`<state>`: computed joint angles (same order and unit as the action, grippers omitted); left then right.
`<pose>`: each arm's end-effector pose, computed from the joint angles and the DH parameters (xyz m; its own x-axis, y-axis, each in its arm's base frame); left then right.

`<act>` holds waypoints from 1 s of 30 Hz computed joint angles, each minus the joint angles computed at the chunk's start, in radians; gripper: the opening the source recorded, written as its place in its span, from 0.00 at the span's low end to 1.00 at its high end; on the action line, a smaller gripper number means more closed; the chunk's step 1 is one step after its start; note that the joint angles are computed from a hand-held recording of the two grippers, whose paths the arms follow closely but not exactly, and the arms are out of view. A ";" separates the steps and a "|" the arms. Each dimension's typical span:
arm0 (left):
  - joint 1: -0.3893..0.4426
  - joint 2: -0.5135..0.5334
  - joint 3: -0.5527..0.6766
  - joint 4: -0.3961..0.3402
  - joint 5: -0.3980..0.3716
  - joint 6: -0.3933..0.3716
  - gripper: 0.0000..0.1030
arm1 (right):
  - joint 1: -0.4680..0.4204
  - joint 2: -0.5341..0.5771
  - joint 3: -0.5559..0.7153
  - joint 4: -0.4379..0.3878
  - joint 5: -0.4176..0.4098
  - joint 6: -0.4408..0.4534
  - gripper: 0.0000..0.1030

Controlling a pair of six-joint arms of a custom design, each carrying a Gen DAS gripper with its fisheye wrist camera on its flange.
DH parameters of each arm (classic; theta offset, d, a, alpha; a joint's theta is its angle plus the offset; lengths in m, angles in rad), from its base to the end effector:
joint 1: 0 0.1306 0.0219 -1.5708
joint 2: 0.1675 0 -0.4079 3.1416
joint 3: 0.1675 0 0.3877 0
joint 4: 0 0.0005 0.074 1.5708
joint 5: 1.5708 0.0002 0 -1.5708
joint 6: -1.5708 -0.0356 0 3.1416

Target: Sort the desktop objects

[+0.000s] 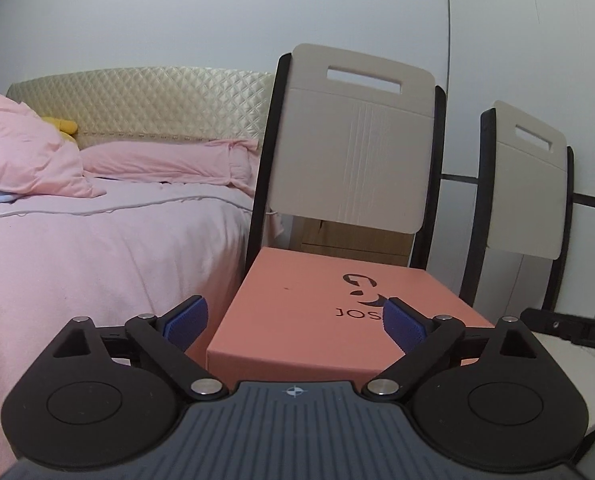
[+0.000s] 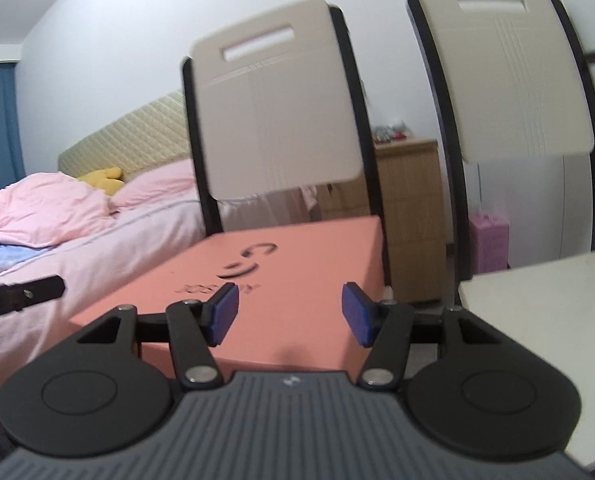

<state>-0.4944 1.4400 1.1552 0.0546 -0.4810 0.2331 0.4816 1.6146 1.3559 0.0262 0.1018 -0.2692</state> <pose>0.4580 -0.2287 0.4050 -0.2010 -0.1243 -0.9717 -0.0229 0.9922 -0.1222 0.5236 0.2690 0.4048 -0.2961 0.1438 -0.9443 -0.3054 0.9225 0.2362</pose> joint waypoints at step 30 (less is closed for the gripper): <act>-0.082 0.013 -0.082 0.191 -0.220 -0.128 1.00 | 0.063 -0.060 -0.130 0.154 0.111 0.078 1.00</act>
